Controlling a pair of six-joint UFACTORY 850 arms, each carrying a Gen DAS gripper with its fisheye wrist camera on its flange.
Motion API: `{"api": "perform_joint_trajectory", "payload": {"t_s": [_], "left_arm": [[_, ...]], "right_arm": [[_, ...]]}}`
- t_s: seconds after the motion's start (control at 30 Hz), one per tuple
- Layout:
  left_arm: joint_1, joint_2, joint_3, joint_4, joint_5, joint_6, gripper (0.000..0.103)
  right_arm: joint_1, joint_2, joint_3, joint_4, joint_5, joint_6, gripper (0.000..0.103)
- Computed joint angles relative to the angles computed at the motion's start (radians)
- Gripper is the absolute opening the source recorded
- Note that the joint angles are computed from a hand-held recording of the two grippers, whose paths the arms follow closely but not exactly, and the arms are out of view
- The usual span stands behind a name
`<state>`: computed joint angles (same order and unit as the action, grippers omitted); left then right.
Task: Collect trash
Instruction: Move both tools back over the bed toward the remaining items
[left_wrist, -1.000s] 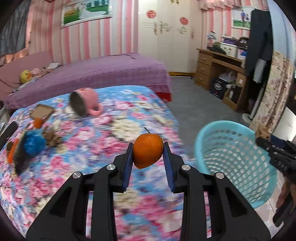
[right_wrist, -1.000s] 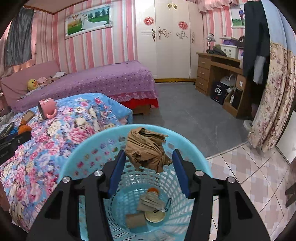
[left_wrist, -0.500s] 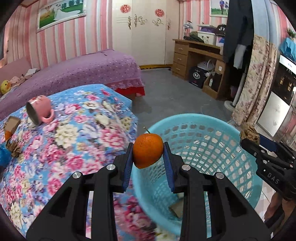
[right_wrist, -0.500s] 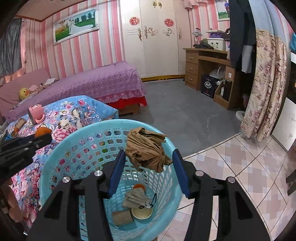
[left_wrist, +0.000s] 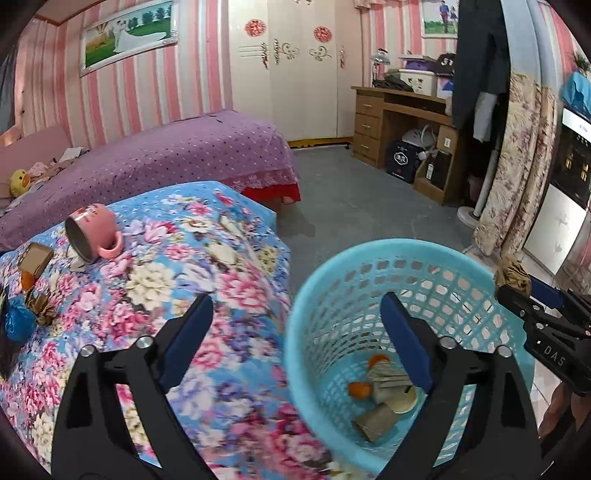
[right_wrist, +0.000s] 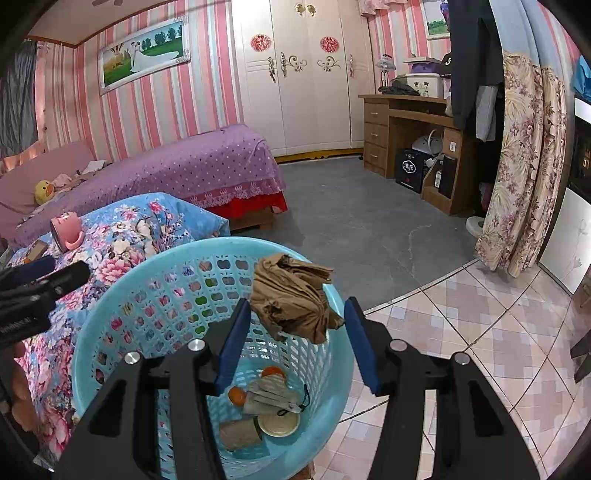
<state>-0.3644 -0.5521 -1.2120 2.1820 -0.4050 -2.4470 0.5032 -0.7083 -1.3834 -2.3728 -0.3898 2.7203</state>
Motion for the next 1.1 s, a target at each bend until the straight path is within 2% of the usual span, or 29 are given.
{"api": "perform_joint_trajectory", "payload": {"t_s": [0.2,0.4,0.5,0.53,0.67,0.73,0.83,1.1], "left_arm": [[0.032,0.035,0.057,0.072,-0.027,-0.108,0.097],[0.058,0.051,0.085,0.050,-0.018,-0.099,0.097],[0.070,0.064,0.104,0.072,-0.007,-0.107,0.097],[0.072,0.070,0.111,0.069,-0.013,-0.093,0.097],[0.079,0.100,0.148,0.097,-0.035,-0.102,0.097],[0.090,0.120,0.170,0.128,-0.028,-0.131,0.098],[0.101,0.148,0.201,0.145,-0.035,-0.142,0.097],[0.178,0.252,0.299,0.172,-0.053,-0.152,0.098]], "right_arm": [[0.014,-0.014,-0.026,0.041,0.001,-0.052,0.053],[0.037,-0.040,-0.073,0.159,0.008,-0.189,0.055],[0.049,-0.041,-0.083,0.189,-0.008,-0.206,0.068],[0.053,-0.040,-0.084,0.204,-0.021,-0.216,0.076],[0.074,-0.039,-0.092,0.238,-0.064,-0.248,0.090],[0.084,-0.041,-0.101,0.274,-0.080,-0.285,0.091],[0.099,-0.046,-0.117,0.320,-0.105,-0.309,0.099],[0.146,-0.057,-0.170,0.381,-0.129,-0.323,0.099]]}}
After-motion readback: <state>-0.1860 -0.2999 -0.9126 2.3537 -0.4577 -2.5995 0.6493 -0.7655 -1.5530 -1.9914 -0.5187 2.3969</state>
